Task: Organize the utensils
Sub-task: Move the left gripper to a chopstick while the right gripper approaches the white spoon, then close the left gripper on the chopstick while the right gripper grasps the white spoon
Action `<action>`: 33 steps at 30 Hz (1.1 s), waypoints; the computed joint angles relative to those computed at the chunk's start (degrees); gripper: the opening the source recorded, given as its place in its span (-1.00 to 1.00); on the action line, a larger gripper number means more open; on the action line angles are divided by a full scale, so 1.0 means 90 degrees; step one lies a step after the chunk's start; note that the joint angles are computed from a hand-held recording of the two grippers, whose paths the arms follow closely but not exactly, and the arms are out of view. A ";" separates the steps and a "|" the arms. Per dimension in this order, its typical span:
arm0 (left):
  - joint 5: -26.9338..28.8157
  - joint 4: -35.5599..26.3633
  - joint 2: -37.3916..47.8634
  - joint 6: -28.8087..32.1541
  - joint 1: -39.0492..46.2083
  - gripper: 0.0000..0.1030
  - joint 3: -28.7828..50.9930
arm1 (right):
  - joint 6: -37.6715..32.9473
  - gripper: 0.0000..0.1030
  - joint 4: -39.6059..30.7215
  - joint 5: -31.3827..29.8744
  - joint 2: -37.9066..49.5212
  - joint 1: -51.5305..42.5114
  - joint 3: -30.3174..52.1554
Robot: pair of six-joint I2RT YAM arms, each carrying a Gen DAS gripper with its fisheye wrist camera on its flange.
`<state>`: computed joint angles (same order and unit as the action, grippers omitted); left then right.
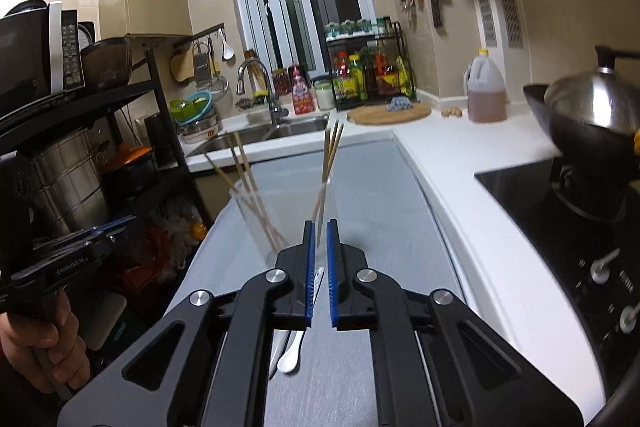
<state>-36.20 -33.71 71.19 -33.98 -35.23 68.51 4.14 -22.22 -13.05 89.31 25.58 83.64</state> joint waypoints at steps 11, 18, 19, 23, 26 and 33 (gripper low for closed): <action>-0.0084 0.0932 0.0075 -0.0957 -0.0490 -0.77 -0.1820 | 0.0537 -0.82 0.0729 -0.0121 0.0419 0.0367 -0.1432; 0.0170 0.1464 0.0447 -0.1471 -0.0643 -0.77 -0.2391 | 0.0746 -0.78 0.0841 0.0043 0.0987 0.0678 -0.1530; 0.0189 0.1508 0.0507 -0.1506 -0.0654 -0.77 -0.2412 | 0.0771 -0.78 0.0816 0.0017 0.1045 0.0691 -0.1501; 0.0367 0.1757 0.0721 -0.1546 -0.0635 -0.77 -0.2528 | 0.0859 -0.69 0.0734 -0.0030 0.1391 0.0767 -0.1332; 0.0535 0.1938 0.0826 -0.1549 -0.0590 -0.77 -0.2584 | 0.0960 -0.61 0.0676 0.0020 0.1618 0.0791 -0.1204; 0.0632 0.2017 0.1139 -0.1540 -0.0621 -0.77 -0.2466 | 0.1034 -0.59 0.0500 0.0150 0.1891 0.0905 -0.0962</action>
<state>-30.52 -15.56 81.44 -47.84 -40.83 46.32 13.45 -17.73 -11.70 106.33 33.72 74.98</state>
